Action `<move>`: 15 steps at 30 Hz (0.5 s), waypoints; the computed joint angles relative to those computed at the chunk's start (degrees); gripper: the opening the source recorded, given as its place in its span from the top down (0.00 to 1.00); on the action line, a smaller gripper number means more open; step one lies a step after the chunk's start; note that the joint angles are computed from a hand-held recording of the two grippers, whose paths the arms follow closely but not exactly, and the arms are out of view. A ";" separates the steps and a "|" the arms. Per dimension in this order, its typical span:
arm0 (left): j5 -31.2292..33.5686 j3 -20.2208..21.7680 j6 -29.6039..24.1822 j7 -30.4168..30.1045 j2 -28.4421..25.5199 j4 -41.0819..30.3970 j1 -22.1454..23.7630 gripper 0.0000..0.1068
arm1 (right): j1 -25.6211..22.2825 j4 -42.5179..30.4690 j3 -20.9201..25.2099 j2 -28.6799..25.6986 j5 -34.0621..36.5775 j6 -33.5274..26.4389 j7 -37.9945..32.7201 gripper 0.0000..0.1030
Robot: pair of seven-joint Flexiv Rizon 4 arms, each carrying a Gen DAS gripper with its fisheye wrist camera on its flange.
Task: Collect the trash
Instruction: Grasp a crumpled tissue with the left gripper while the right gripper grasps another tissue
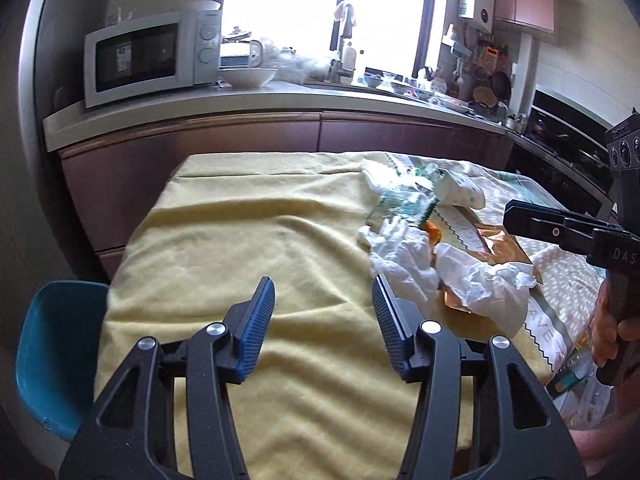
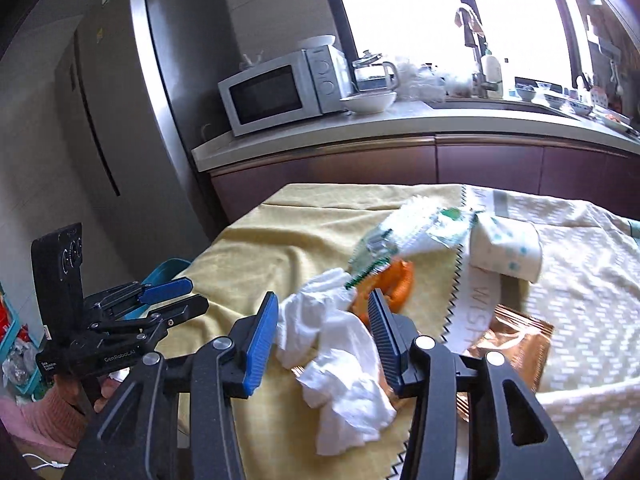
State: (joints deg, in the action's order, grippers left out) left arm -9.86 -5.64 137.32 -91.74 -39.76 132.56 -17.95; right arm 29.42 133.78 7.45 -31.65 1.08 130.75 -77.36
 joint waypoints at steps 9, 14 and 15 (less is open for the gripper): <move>-0.18 -1.46 -11.52 4.56 -2.16 -8.74 -1.88 0.43 | -5.44 3.40 2.01 -2.40 -4.76 1.25 2.64 0.54; -1.14 -1.33 -17.72 5.22 -2.71 -11.71 -2.28 0.43 | -6.84 3.74 2.69 -3.83 -7.52 2.12 3.96 0.54; -1.25 -1.31 -18.49 5.19 -2.89 -12.24 -2.37 0.43 | -7.08 3.66 2.76 -4.07 -8.00 2.18 4.22 0.54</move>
State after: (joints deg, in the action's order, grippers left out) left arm -11.11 -6.95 118.83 -86.54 -42.65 120.32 -20.32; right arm 22.34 137.44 10.21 -35.71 -6.92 132.93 -73.14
